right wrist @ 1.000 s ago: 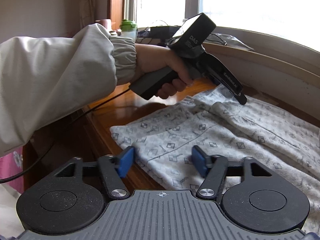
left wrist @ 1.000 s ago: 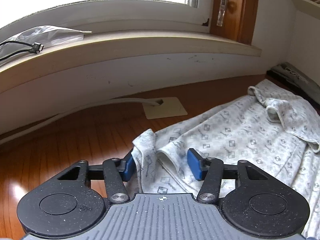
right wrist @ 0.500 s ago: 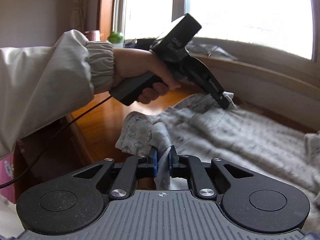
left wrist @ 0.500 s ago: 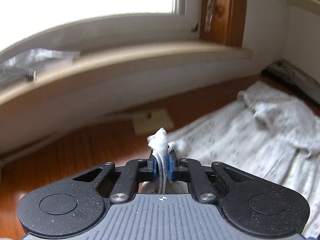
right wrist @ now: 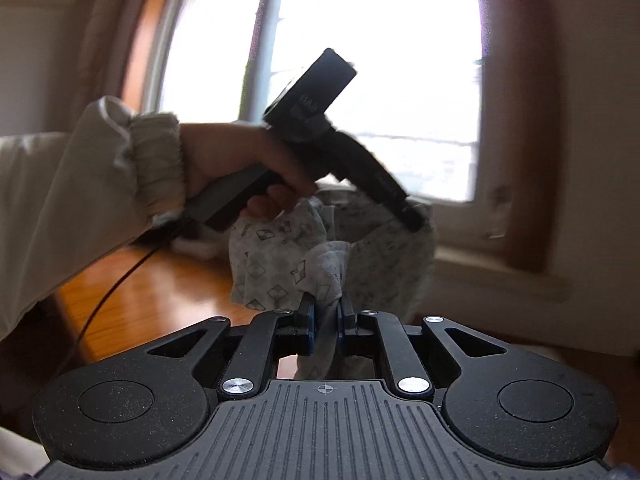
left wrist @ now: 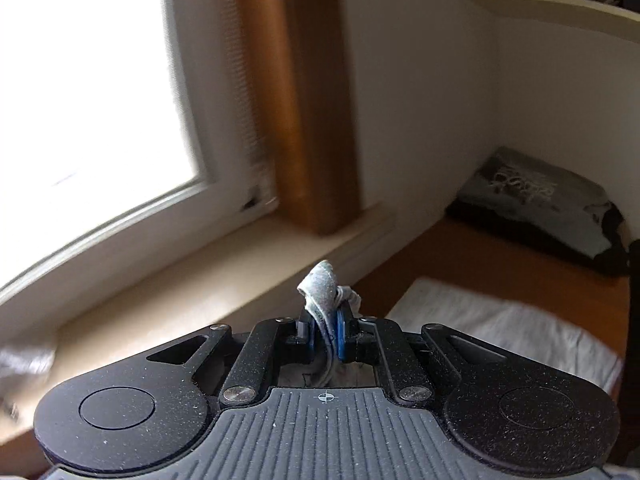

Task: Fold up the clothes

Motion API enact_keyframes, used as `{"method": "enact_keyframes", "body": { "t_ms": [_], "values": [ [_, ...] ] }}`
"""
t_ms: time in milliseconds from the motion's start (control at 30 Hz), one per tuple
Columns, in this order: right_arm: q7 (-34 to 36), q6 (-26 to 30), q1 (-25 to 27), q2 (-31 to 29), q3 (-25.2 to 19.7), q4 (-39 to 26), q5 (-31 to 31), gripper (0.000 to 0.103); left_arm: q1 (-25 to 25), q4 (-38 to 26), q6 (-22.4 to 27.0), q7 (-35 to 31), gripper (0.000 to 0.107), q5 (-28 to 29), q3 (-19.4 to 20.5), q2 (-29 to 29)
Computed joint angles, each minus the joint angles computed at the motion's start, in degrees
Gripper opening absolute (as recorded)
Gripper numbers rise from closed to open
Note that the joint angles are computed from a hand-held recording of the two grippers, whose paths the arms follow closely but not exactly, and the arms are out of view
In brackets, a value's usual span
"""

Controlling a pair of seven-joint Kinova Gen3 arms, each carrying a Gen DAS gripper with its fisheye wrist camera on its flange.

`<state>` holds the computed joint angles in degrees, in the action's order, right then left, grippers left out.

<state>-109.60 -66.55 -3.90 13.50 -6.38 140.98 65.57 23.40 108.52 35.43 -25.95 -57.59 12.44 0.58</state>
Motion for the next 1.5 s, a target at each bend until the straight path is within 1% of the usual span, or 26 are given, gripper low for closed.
{"method": "enact_keyframes", "body": {
  "t_ms": [33,133,200,233,267,300,333,400,433,500,600,667,733,867,967,1000,1033,1100,1133,1200,1267,1367,1400,1433,1467,1500],
  "values": [
    [-1.5,-0.9,1.7,0.3,1.1,-0.6,1.5,0.010,0.0,-2.7,0.8,-1.1,0.010,0.5,0.8,2.0],
    [-4.5,-1.4,5.5,1.8,3.3,-1.8,2.8,0.010,2.7,-10.6,2.8,-3.2,0.011,2.0,0.3,9.5],
    [-5.8,-0.2,7.3,3.4,4.2,-2.3,1.9,0.011,5.5,-15.2,2.7,-1.9,0.014,2.6,-1.8,14.4],
    [-5.6,0.3,8.1,4.5,4.5,-2.2,0.7,0.013,5.9,-16.4,1.6,-1.2,0.015,2.4,-1.7,16.2],
    [-5.5,1.0,8.9,5.6,4.7,-2.1,-0.5,0.017,6.6,-17.6,0.3,-0.7,0.022,2.5,-2.3,17.9],
    [-5.0,1.5,9.8,7.0,4.9,-2.0,-2.0,0.029,7.2,-18.8,-1.0,-0.3,0.024,2.5,-2.8,19.6],
    [-5.2,2.2,10.6,7.9,4.9,-1.9,-2.7,0.035,8.2,-18.9,-2.5,-0.8,0.025,2.1,-3.5,20.3],
    [-6.1,3.8,12.2,9.3,4.7,-2.0,-3.4,0.039,9.1,-18.6,-4.3,-0.7,0.026,2.7,-4.8,20.8],
    [-6.6,4.7,12.9,10.0,4.6,-2.1,-3.8,0.044,9.6,-18.4,-5.3,-0.7,0.026,3.0,-5.5,21.1],
    [-6.5,6.0,13.7,10.7,4.1,-1.9,-4.9,0.048,10.5,-17.2,-7.1,-0.1,0.033,3.3,-7.6,20.7],
    [-2.7,6.3,12.8,10.3,2.7,-0.9,-9.3,0.052,11.8,-15.5,-7.8,-0.3,0.033,4.2,-10.4,20.0],
    [-0.8,7.4,10.9,9.7,1.6,-0.8,-12.7,0.052,12.6,-14.1,-7.9,-0.7,0.033,5.1,-12.1,19.3],
    [0.0,10.4,8.1,8.6,0.7,-1.3,-17.3,0.052,13.5,-12.8,-8.3,-0.6,0.033,5.7,-13.9,18.8],
    [2.5,14.3,5.2,7.2,0.2,-1.2,-23.8,0.052,13.4,-8.4,-11.2,0.3,0.033,5.6,-16.2,16.9],
    [2.8,16.9,4.8,7.5,0.0,-1.7,-25.4,0.052,13.0,-6.4,-13.1,0.8,0.033,5.6,-17.0,16.7],
    [2.6,17.8,5.0,7.8,-0.2,-2.0,-25.1,0.049,12.9,-5.8,-13.8,0.8,0.033,5.6,-17.2,16.7],
    [2.4,18.7,5.2,8.0,-0.3,-2.3,-24.7,0.031,13.1,-5.4,-14.5,1.0,0.033,5.3,-17.6,16.7],
    [1.7,20.1,5.7,8.4,-0.6,-3.0,-24.1,0.018,13.7,-4.5,-15.7,1.9,0.033,4.6,-18.8,16.8],
    [1.7,20.2,6.6,8.3,-1.1,-3.1,-23.2,0.009,14.0,-4.3,-15.9,2.1,0.033,4.6,-19.1,16.9],
    [3.3,18.8,6.9,7.4,-0.1,-1.9,-23.8,0.006,14.6,-3.9,-16.2,2.5,0.033,4.3,-19.7,16.9],
    [2.3,19.3,8.4,6.7,0.0,-2.0,-22.7,0.006,14.8,-3.5,-16.9,2.8,0.033,3.9,-20.2,16.8],
    [1.4,23.1,8.4,6.8,0.0,-3.5,-21.2,0.008,15.3,-2.9,-18.2,3.1,0.033,3.4,-21.1,16.8],
    [1.6,23.1,8.4,6.7,0.0,-3.4,-21.6,0.012,15.7,-2.5,-18.8,3.6,0.033,2.9,-21.8,16.9],
    [2.3,23.1,8.6,6.7,-0.3,-3.2,-22.7,0.022,15.7,-2.0,-20.4,3.8,0.033,2.4,-22.5,16.8],
    [3.7,22.2,7.7,6.3,0.4,-2.4,-24.8,0.027,15.8,-1.4,-22.1,3.8,0.033,2.0,-23.3,16.9],
    [5.1,21.4,7.3,6.2,0.5,-1.9,-26.5,0.031,16.1,-1.1,-23.3,3.7,0.035,2.1,-24.3,17.1]
  ]
}}
